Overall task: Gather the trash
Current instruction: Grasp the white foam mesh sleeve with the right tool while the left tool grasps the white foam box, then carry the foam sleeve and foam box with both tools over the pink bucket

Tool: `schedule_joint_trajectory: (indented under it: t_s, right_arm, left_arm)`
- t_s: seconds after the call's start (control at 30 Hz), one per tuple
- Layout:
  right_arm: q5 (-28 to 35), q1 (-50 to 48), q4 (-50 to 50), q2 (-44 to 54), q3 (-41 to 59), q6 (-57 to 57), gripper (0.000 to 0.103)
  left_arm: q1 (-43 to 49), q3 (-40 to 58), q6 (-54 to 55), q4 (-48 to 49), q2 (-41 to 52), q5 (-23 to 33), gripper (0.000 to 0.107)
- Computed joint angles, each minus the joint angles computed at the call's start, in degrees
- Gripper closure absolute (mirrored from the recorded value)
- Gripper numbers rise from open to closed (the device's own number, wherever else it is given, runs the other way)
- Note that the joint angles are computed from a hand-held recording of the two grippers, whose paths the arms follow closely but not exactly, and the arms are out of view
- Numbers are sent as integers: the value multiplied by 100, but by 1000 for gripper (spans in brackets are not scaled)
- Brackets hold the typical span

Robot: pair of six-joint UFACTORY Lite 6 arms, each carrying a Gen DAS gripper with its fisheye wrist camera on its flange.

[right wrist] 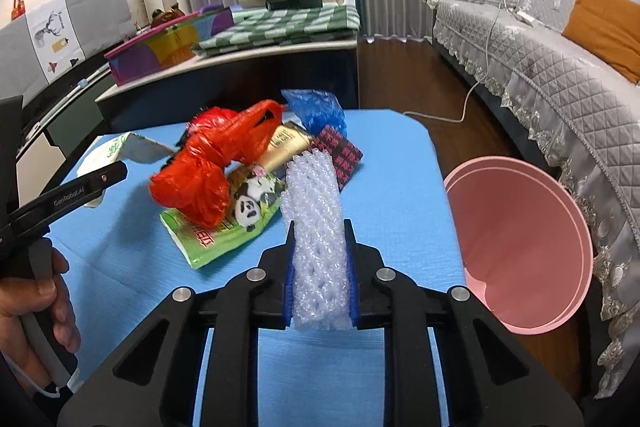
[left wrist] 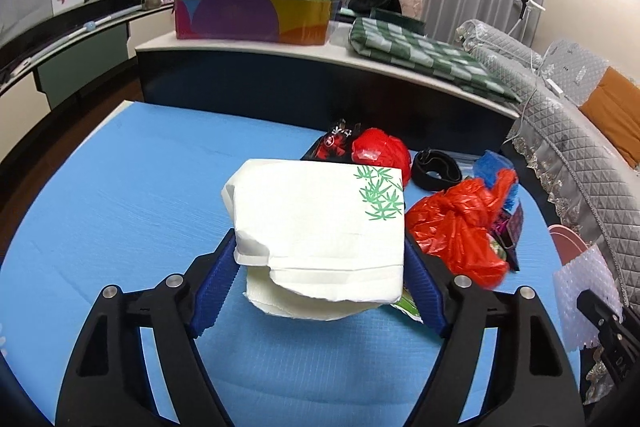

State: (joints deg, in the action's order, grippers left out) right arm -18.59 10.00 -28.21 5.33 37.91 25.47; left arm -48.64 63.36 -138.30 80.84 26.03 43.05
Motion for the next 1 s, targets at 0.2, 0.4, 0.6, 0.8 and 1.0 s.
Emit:
schedule_joint_trajectory:
  t_s: [0.2, 0.4, 0.6, 0.8, 1.0]
  right_arm:
    - [39, 85, 107, -736, -426, -78, 83]
    - [51, 20, -108, -1190, -693, 122, 83]
    - [69, -194, -690, -1779, -948, 588, 83]
    - [49, -630, -1825, -2328, -1148, 1552, 83]
    - [-40, -1199, -3491, -2920, -1195, 3012, 83]
  left_arm:
    - [-328, -267, 27, -101, -340, 302, 34]
    - [-662, -393, 157, -231, -599, 602, 35]
    - [-1010, -258, 357, -332, -692, 904, 35]
    - [-1320, -12, 570, -426, -679, 1160, 35]
    - [-1545, 343, 786, -500, -552, 1330, 35]
